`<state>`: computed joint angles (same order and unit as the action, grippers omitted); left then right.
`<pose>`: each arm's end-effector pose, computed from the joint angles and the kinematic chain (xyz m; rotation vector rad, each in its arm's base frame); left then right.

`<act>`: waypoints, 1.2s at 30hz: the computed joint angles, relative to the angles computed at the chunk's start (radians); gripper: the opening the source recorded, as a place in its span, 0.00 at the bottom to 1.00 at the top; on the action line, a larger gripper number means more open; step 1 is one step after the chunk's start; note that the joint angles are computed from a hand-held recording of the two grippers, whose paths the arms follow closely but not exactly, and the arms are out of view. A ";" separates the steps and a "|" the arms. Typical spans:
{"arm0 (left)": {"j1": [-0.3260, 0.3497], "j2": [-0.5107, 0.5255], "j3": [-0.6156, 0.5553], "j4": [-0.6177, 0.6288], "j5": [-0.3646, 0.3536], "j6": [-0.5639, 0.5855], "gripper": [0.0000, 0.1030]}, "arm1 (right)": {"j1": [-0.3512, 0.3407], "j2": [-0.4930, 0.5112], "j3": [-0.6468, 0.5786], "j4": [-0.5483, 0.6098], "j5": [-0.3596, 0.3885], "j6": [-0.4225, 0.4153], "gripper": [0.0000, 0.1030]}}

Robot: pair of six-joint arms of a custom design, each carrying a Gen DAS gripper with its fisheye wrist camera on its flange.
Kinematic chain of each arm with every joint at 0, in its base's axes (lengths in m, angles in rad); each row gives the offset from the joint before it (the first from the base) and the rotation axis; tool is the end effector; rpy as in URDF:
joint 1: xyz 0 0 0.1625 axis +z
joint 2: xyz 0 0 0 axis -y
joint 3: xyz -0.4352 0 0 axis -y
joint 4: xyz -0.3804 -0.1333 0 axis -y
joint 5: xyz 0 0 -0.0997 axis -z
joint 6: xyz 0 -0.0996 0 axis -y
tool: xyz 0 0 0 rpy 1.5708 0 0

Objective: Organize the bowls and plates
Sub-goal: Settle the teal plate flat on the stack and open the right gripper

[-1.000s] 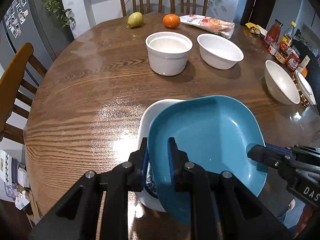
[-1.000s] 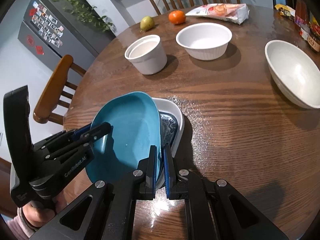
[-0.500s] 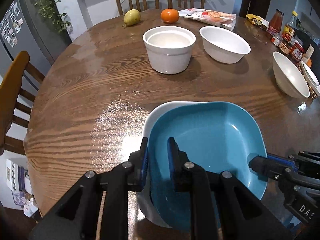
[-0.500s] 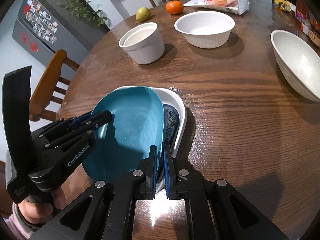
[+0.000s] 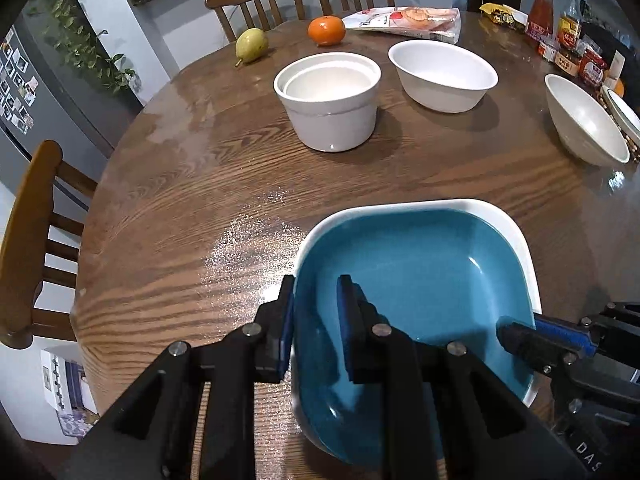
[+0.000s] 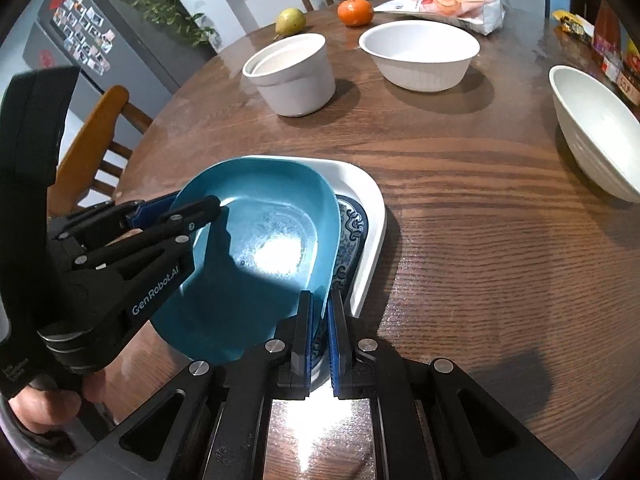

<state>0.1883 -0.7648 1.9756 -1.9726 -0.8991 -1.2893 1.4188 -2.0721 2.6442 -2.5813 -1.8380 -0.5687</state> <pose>-0.4157 -0.2780 -0.0181 0.4238 2.1463 -0.5190 0.0692 -0.2551 0.2935 0.4807 -2.6658 0.4361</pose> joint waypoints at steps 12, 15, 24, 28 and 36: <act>0.007 0.003 -0.017 0.022 -0.012 -0.001 0.17 | 0.054 0.041 0.010 -0.068 -0.065 0.002 0.08; 0.006 0.003 -0.015 0.017 -0.006 -0.004 0.17 | 0.046 0.039 0.007 -0.064 -0.057 -0.004 0.08; 0.009 0.006 -0.014 0.006 0.001 -0.022 0.18 | 0.051 0.044 0.008 -0.071 -0.064 -0.023 0.08; 0.010 0.003 -0.007 -0.007 0.004 -0.023 0.18 | 0.056 0.050 0.001 -0.066 -0.070 -0.018 0.08; 0.008 0.005 -0.008 0.003 0.011 -0.021 0.19 | 0.076 0.065 -0.001 -0.072 -0.090 -0.004 0.08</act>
